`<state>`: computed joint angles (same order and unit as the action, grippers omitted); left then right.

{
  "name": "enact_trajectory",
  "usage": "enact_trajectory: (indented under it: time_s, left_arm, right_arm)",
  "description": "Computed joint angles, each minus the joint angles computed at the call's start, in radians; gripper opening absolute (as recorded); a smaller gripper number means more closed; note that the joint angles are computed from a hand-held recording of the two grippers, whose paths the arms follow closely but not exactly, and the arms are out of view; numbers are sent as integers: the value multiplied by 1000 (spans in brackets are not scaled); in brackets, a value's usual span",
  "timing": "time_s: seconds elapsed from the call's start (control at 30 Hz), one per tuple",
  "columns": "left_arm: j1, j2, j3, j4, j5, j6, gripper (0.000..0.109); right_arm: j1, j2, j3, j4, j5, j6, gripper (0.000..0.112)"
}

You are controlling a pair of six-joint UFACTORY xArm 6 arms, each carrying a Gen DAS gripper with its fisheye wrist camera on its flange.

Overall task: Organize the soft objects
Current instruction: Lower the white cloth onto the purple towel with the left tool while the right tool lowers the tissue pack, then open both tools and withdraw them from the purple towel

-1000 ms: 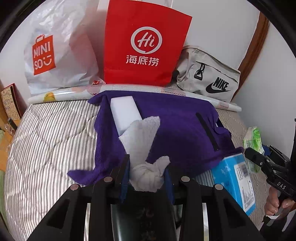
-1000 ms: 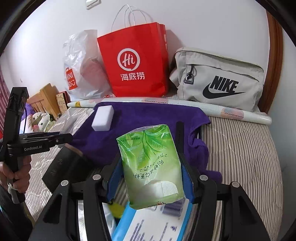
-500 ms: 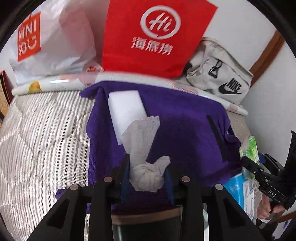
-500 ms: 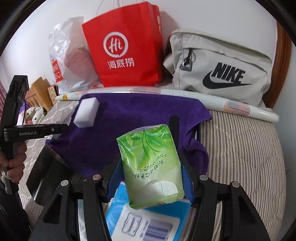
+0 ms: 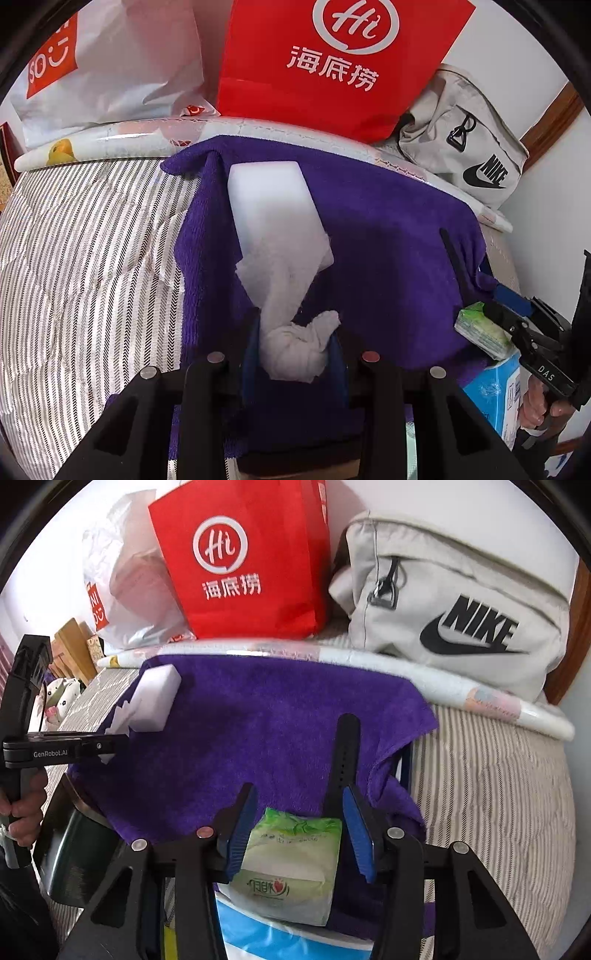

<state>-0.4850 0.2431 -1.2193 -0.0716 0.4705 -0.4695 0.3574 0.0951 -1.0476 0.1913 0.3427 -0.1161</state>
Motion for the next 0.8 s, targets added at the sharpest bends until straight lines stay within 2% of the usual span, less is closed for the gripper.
enact_trajectory:
  time_s: [0.13, 0.23, 0.37, 0.6, 0.8]
  left_arm:
    - [-2, 8, -16, 11, 16, -6, 35]
    - [1, 18, -37, -17, 61, 7, 51]
    - [-2, -4, -13, -39, 38, 17, 59]
    - [-12, -101, 61, 27, 43, -52, 60]
    - [-32, -244, 177, 81, 27, -117, 60]
  right_arm:
    - [-7, -19, 18, 39, 1, -27, 47]
    - [-14, -50, 37, 86, -1, -57, 47]
    - [-20, -104, 74, 120, -12, -77, 48]
    - [-10, -199, 141, 110, -7, -59, 48]
    - [16, -322, 228, 101, -1, -22, 49]
